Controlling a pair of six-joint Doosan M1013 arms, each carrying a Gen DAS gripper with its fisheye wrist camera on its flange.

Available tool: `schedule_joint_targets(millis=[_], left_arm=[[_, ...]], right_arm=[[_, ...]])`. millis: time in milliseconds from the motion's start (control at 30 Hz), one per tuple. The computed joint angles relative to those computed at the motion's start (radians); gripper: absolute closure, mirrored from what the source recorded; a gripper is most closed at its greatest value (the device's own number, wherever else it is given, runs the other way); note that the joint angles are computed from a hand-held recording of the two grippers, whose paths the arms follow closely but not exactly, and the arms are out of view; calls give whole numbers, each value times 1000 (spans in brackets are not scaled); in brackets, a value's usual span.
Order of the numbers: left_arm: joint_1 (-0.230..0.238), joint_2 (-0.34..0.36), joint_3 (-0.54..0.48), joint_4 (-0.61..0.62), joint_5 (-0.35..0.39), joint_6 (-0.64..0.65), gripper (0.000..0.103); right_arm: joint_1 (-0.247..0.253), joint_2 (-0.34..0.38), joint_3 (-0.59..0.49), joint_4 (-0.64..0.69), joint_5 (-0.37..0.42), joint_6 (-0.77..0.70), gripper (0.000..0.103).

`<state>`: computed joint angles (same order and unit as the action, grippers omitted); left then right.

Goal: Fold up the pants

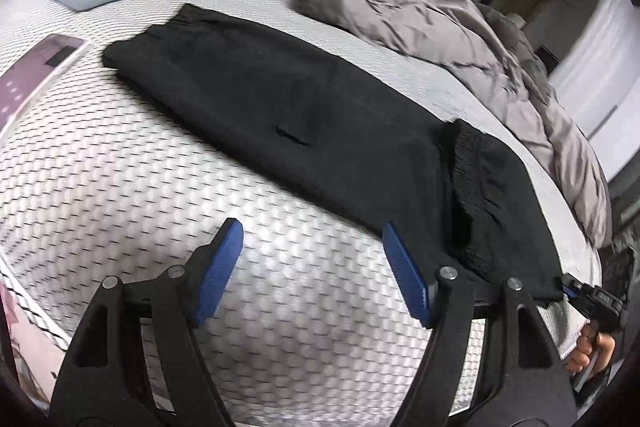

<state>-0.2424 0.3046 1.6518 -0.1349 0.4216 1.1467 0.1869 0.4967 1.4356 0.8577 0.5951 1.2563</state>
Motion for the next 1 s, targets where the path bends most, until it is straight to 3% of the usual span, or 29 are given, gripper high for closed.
schedule_joint_targets(millis=[133, 233, 300, 367, 400, 500, 533, 633, 767, 900, 1000], left_arm=[[-25, 21, -29, -236, 7, 268, 34], [-47, 49, -65, -414, 44, 478, 34], [-61, 65, -90, -448, 66, 518, 34], [-79, 84, -115, -419, 78, 520, 37], [-88, 90, -125, -378, 88, 489, 44], [-92, 97, -126, -404, 94, 504, 66], [-94, 97, -122, -414, 82, 502, 69], [-97, 94, -116, -409, 36, 523, 75], [-81, 105, -129, -474, 82, 566, 74], [-62, 142, -173, -534, 186, 583, 50], [-64, 156, -190, -526, 187, 559, 51]], right_arm=[[-16, 28, -21, 70, 91, -36, 79], [-2, 47, -44, 10, 96, 9, 82], [6, 31, -27, 26, 52, -43, 93], [8, 4, 6, 124, 3, -156, 95], [8, -1, 10, 123, 2, -168, 95], [15, 35, -38, -108, 75, 40, 95], [18, 42, -49, -150, 89, 88, 94], [17, 31, -41, -119, 67, 54, 91], [5, 13, -14, -118, 69, 53, 90], [17, 24, -30, -148, 67, 81, 89], [27, 31, -43, -166, 66, 101, 87]])
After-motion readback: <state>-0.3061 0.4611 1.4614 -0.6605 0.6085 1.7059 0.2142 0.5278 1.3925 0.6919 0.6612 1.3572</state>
